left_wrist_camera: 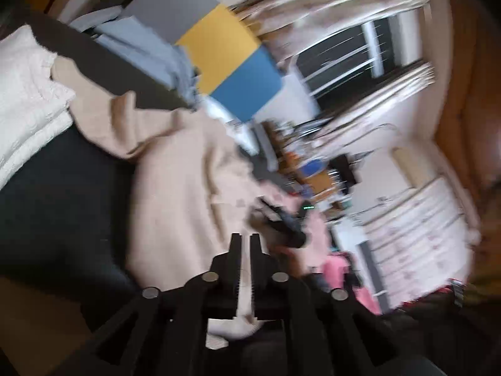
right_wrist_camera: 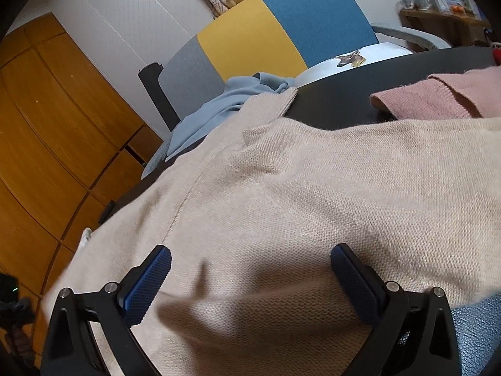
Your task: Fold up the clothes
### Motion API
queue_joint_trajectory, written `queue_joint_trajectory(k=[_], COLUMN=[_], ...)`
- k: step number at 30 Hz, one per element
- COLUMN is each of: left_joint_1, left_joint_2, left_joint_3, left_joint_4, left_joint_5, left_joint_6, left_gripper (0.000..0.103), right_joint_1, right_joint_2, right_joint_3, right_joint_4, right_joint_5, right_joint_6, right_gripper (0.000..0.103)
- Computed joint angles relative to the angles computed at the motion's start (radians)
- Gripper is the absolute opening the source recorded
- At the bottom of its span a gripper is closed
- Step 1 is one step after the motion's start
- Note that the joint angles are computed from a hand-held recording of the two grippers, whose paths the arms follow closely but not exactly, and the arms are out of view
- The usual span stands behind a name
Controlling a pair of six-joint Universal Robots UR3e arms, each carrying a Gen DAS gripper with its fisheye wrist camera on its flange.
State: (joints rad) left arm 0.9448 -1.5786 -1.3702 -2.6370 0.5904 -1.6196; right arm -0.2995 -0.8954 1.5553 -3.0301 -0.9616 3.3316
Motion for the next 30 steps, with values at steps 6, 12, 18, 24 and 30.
queue_joint_trajectory(k=[6,12,18,24,30], left_joint_1=[-0.134,-0.283,-0.466,-0.472,-0.225], left_joint_2=[0.04,-0.131,-0.241,-0.242,-0.211], left_joint_3=[-0.354,-0.437,-0.243,0.031,0.305], left_joint_4=[0.953,1.228,0.986,0.57,-0.116], left_joint_5=[0.112,0.125,0.123,0.084,0.064], left_joint_6=[-0.735,-0.909,-0.707,-0.396,0.075], left_gripper=[0.028,0.05,0.053,0.005,0.009], right_joint_1=[0.045,0.154,0.247,0.219,0.158], right_joint_2=[-0.011,-0.001,0.053,0.088,0.253], right_joint_3=[-0.042,-0.167,-0.318,-0.39,-0.705], right_joint_4=[0.078,0.251,0.404,0.455,0.627], right_joint_5=[-0.097,-0.326,-0.534,-0.507,-0.476], right_joint_6=[-0.04,-0.127,-0.203,-0.269,-0.361], right_gripper=[0.103,0.103,0.103,0.103,0.103])
